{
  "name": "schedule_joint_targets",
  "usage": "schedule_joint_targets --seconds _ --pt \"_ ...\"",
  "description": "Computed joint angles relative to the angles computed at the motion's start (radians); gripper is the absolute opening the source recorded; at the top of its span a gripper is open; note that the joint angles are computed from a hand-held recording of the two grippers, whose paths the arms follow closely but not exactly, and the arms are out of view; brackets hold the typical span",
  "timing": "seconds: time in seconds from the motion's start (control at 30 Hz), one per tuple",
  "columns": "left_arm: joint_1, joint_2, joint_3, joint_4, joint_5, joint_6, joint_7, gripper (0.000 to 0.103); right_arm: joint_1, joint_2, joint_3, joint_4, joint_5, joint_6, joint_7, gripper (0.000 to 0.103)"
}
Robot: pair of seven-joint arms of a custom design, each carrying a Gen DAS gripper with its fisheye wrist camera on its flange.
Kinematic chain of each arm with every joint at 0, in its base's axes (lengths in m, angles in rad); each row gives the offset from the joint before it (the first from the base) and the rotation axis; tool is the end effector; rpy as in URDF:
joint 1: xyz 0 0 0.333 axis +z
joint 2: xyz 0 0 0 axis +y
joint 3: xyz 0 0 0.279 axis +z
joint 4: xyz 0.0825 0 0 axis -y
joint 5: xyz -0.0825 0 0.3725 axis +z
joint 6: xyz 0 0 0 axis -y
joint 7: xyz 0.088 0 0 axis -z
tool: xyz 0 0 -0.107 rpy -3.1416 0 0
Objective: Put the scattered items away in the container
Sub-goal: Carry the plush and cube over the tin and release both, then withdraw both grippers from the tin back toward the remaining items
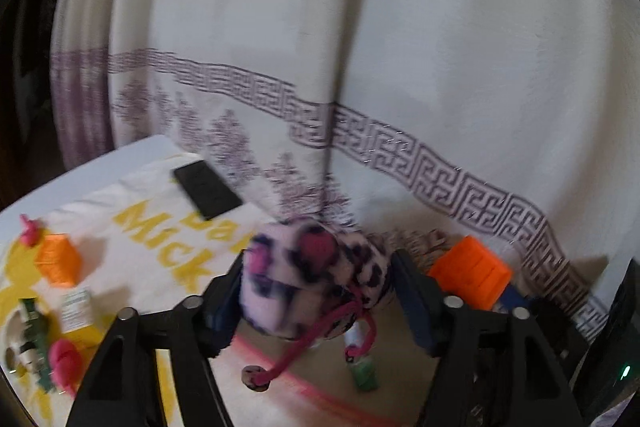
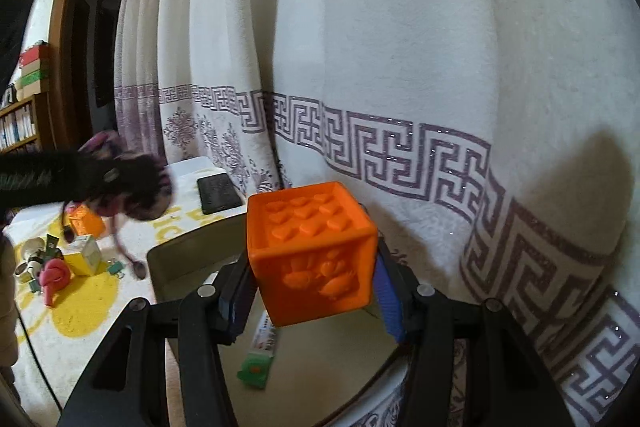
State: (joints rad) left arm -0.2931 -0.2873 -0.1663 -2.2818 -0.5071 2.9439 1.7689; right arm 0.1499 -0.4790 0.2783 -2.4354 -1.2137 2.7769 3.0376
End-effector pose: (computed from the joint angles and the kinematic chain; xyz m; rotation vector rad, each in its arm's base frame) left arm 0.4674 -0.2032 0.5471 -1.5695 1.9734 -1.2401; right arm 0.3912 0.2337 0.5060 -1.5437 1.5478 -1.0196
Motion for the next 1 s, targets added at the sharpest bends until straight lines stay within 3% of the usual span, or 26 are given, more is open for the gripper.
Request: schedule_joint_targets --seconds 0.17,0.37,0.6,0.83,1.0 --pt "-0.011 0.017 0.011 0.010 -0.045 -0.014 0.013 0.079 -0.013 0.005 -0.004 0.003 -0.019 0.022 0.027 0.069" --pt "0.105 -0.055 -0.042 -0.067 0.097 -0.020 -0.163 0.079 -0.002 0.040 -0.018 0.018 -0.003 0.065 0.016 0.072" --pt "0.126 -0.135 -0.006 -0.156 0.141 -0.008 -0.217 0.079 0.007 0.088 0.009 0.054 -0.021 0.072 0.033 0.078" --pt "0.160 -0.239 0.029 -0.273 0.136 -0.014 -0.257 0.079 0.066 0.130 0.010 0.097 -0.026 0.058 0.011 0.079" --pt "0.253 -0.323 0.002 -0.357 0.180 -0.008 -0.318 0.079 0.110 0.180 -0.012 0.125 0.034 0.105 -0.061 0.079"
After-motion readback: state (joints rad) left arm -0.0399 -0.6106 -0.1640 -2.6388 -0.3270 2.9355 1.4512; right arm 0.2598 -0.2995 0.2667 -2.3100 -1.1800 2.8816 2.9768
